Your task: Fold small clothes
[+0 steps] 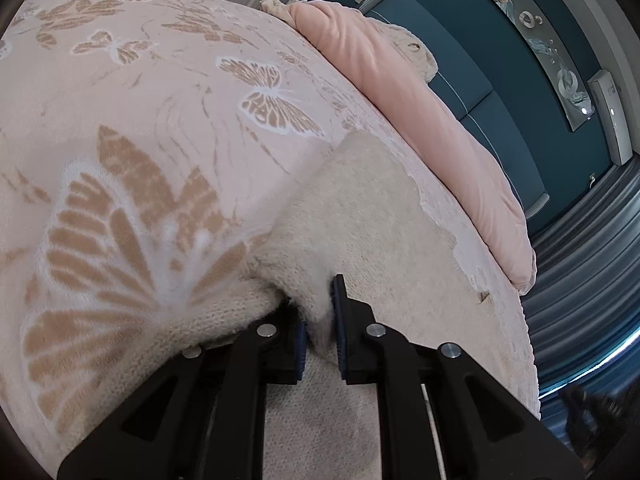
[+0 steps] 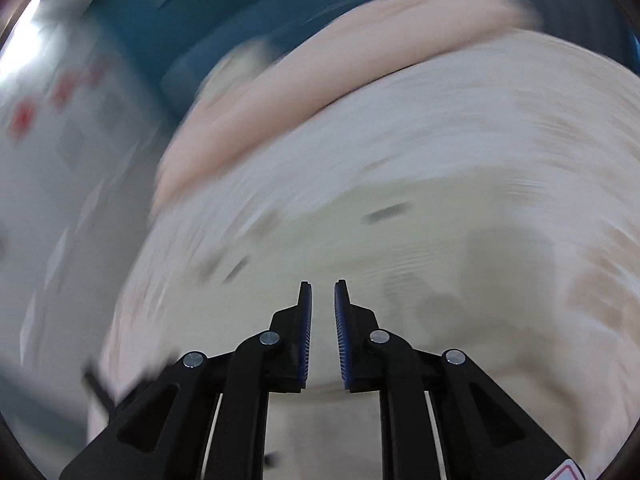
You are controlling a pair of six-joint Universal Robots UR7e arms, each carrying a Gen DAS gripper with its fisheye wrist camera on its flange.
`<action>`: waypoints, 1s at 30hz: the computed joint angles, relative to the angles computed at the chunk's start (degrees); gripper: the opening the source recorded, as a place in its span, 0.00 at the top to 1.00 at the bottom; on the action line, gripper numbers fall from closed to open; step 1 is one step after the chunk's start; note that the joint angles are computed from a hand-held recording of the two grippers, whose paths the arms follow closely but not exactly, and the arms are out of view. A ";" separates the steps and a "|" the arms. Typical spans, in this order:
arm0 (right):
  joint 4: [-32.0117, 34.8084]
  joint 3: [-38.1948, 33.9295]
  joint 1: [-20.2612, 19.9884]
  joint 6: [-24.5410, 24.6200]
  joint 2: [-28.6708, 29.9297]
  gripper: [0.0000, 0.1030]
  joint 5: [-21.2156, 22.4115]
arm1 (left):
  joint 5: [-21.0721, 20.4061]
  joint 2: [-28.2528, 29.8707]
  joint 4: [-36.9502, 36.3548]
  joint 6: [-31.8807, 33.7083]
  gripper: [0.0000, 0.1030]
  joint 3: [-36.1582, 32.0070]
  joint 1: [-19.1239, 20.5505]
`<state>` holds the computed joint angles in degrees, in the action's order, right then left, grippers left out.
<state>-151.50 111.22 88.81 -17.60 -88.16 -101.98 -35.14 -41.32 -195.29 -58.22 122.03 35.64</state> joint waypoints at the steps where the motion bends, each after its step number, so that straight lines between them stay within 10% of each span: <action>1: 3.62 -2.37 3.04 -2.76 4.53 0.91 -0.71 | -0.04 0.02 -0.29 0.03 0.89 0.07 -0.02; 9: 12.47 -19.81 11.92 -4.47 32.19 0.92 -9.28 | -0.27 1.57 -5.81 2.61 0.89 0.57 0.12; 16: 4.99 -23.90 14.28 -4.58 41.41 1.00 -17.87 | 1.09 2.87 -6.58 3.70 0.88 0.07 -0.24; 24: -1.07 -5.83 7.25 -4.51 16.97 1.00 -3.91 | 1.44 2.72 -5.78 2.90 0.89 0.19 -0.69; 30: -3.98 0.73 -5.72 -6.99 2.04 1.00 -13.37 | 1.95 1.95 -1.83 1.53 0.88 -0.48 -0.71</action>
